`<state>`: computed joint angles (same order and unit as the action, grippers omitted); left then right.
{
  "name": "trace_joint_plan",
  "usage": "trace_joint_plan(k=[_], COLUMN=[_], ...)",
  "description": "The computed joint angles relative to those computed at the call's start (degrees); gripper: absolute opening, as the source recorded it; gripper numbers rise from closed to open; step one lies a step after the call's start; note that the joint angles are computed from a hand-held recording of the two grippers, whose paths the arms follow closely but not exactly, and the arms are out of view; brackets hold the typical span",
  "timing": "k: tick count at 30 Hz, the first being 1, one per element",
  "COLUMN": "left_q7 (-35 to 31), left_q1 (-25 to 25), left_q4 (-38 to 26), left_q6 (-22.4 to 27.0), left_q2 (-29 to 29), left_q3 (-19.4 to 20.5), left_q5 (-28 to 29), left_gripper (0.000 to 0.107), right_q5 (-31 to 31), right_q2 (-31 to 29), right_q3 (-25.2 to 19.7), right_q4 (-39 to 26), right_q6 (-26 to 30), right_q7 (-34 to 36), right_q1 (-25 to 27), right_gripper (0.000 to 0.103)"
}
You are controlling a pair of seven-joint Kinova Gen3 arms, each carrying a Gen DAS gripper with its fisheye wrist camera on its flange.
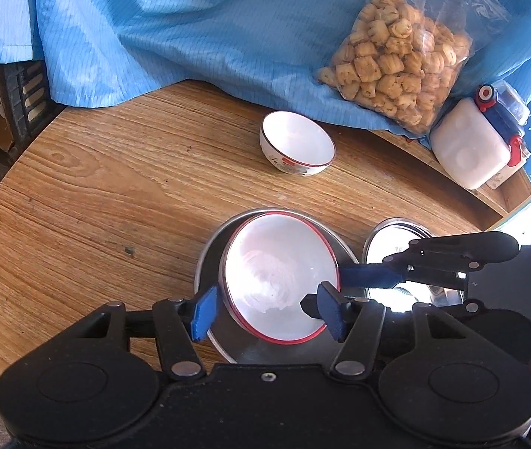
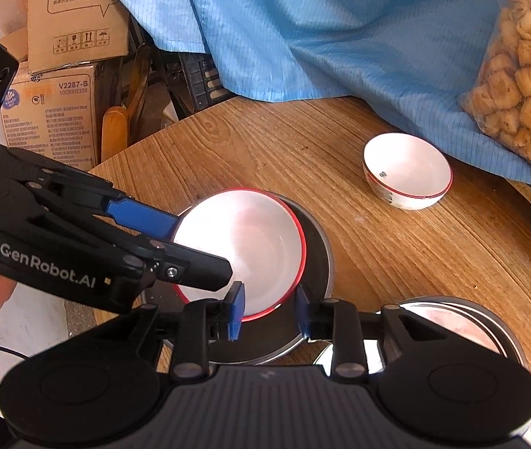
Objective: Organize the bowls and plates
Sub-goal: 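Lower the white bowl into the steel bowl and open both tools, then move both tools to the second white red-rimmed bowl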
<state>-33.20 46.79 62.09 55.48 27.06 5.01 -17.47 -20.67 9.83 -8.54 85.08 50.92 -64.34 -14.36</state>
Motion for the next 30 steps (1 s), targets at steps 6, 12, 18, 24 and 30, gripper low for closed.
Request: trace_joint_plan(k=[6, 12, 18, 24, 30], left_q7=[-1.6, -1.2, 0.3, 4.7, 7.4], left_q1=[-0.9, -0.8, 0.7, 2.7, 4.9], left_q4=[0.6, 2.3, 2.1, 3.0, -2.8], left_q6=[-0.9, -2.9, -2.7, -3.8, 0.5], left_q2=[-0.3, -1.3, -1.6, -2.1, 1.9], left_q3=[0.6, 0.1, -0.6, -2.7, -4.8], left_q5=[1.1, 0.8, -2.5, -7.6, -14.3], left_gripper=[0.065, 0.073, 0.075, 0.091, 0.102], right_q5=[0.4, -0.3, -1.7, -6.6, -9.8], right_q2=[-0.1, -0.9, -1.7, -4.3, -4.9], right_q3=[0.0, 0.0, 0.1, 1.3, 3.2], right_q4=[-0.3, 0.5, 1.3, 4.9, 7.7], right_q6=[0.5, 0.1, -0.5, -5.1, -12.3], right_q7=[0.4, 1.7, 3.4, 7.0, 5.4], right_q1=[-0.1, 0.3, 0.7, 3.2, 5.7], right_gripper=[0.035, 0.046, 0.052, 0.088, 0.103])
